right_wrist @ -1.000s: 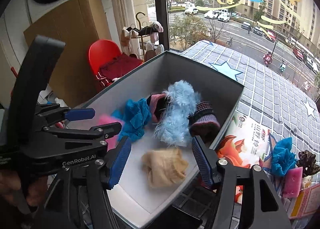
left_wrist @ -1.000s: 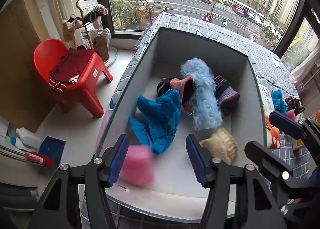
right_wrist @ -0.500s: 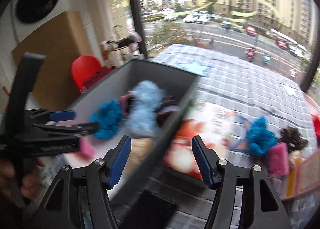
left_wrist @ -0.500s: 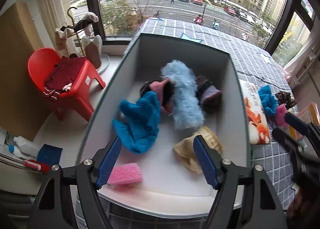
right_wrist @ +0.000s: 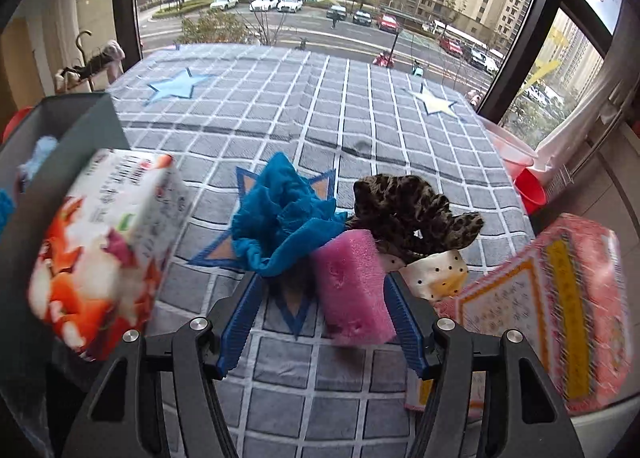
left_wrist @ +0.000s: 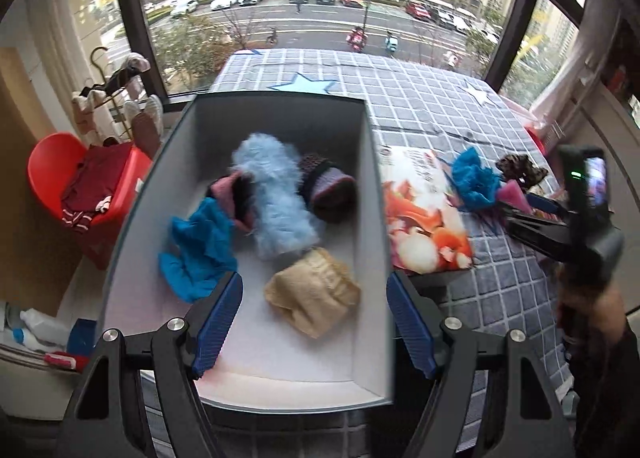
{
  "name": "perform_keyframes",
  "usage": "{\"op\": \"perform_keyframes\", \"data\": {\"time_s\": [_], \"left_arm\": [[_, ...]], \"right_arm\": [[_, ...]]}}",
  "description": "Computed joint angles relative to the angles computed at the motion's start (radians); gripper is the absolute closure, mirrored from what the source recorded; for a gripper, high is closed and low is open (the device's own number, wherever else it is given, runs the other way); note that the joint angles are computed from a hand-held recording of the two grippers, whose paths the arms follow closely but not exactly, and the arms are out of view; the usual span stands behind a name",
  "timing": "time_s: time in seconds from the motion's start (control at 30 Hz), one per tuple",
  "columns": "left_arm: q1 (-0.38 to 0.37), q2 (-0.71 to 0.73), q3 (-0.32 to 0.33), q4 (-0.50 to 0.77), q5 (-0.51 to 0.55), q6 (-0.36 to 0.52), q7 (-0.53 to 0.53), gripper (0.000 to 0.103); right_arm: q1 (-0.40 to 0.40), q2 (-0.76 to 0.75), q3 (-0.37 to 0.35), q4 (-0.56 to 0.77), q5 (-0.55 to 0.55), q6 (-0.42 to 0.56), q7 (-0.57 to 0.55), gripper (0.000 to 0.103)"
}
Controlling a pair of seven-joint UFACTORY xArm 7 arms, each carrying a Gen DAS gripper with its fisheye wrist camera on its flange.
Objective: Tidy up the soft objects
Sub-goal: 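Move both tools back to the remaining soft items on the mat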
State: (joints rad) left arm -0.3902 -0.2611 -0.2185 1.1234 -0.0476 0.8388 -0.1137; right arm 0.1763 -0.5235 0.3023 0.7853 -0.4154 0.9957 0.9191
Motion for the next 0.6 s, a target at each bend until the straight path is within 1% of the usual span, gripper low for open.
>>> {"op": "perform_keyframes", "data": {"time_s": [0.03, 0.1, 0.13, 0.17, 0.2, 0.23, 0.3, 0.37, 0.43, 0.47, 0.5, 0.53, 0.57, 0.6], "left_arm": [[-0.002, 0.008, -0.006, 0.01, 0.005, 0.006, -0.005, 0.025], [-0.006, 0.023, -0.021, 0.031, 0.029, 0.018, -0.023, 0.025], [-0.009, 0.035, -0.03, 0.047, 0.045, 0.021, -0.031, 0.025], [-0.014, 0.042, -0.034, 0.056, 0.052, 0.023, -0.037, 0.025], [-0.02, 0.056, -0.037, 0.074, 0.051, 0.028, -0.039, 0.025], [-0.026, 0.066, -0.036, 0.086, 0.046, 0.031, -0.038, 0.025], [-0.036, 0.089, -0.044, 0.117, 0.056, 0.035, -0.053, 0.025], [-0.048, 0.125, -0.059, 0.16, 0.094, 0.048, -0.079, 0.025], [-0.068, 0.167, -0.07, 0.209, 0.12, 0.062, -0.091, 0.025], [-0.085, 0.206, -0.081, 0.257, 0.137, 0.071, -0.098, 0.025], [-0.099, 0.229, -0.084, 0.285, 0.152, 0.076, -0.105, 0.025], [-0.12, 0.268, -0.092, 0.331, 0.174, 0.082, -0.109, 0.025], [-0.149, 0.327, -0.103, 0.4, 0.211, 0.09, -0.118, 0.025], [-0.18, 0.377, -0.104, 0.459, 0.243, 0.101, -0.127, 0.025]], "right_arm": [[0.0, 0.008, 0.002, -0.002, -0.004, -0.006, 0.001, 0.038], [0.0, 0.03, 0.029, 0.008, -0.05, 0.011, -0.008, 0.039], [0.008, 0.021, 0.033, 0.001, -0.063, 0.004, -0.01, 0.048], [0.018, 0.008, 0.033, -0.004, -0.063, 0.002, -0.014, 0.066], [0.038, -0.015, 0.023, -0.018, -0.042, -0.013, -0.024, 0.07], [0.049, -0.033, 0.016, -0.034, -0.026, -0.032, -0.034, 0.071], [0.081, -0.091, 0.026, -0.071, 0.007, -0.047, -0.047, 0.071], [0.093, -0.142, 0.049, -0.107, 0.03, -0.037, -0.033, 0.07], [0.109, -0.212, 0.058, -0.165, 0.066, -0.046, -0.007, 0.07], [0.116, -0.26, 0.065, -0.203, 0.084, -0.049, 0.017, 0.067], [0.12, -0.303, 0.071, -0.239, 0.097, -0.057, 0.038, 0.062], [0.128, -0.362, 0.079, -0.29, 0.108, -0.077, 0.065, 0.046], [0.13, -0.396, 0.083, -0.32, 0.118, -0.089, 0.079, 0.042], [0.137, -0.428, 0.085, -0.345, 0.135, -0.088, 0.091, 0.042]]}}
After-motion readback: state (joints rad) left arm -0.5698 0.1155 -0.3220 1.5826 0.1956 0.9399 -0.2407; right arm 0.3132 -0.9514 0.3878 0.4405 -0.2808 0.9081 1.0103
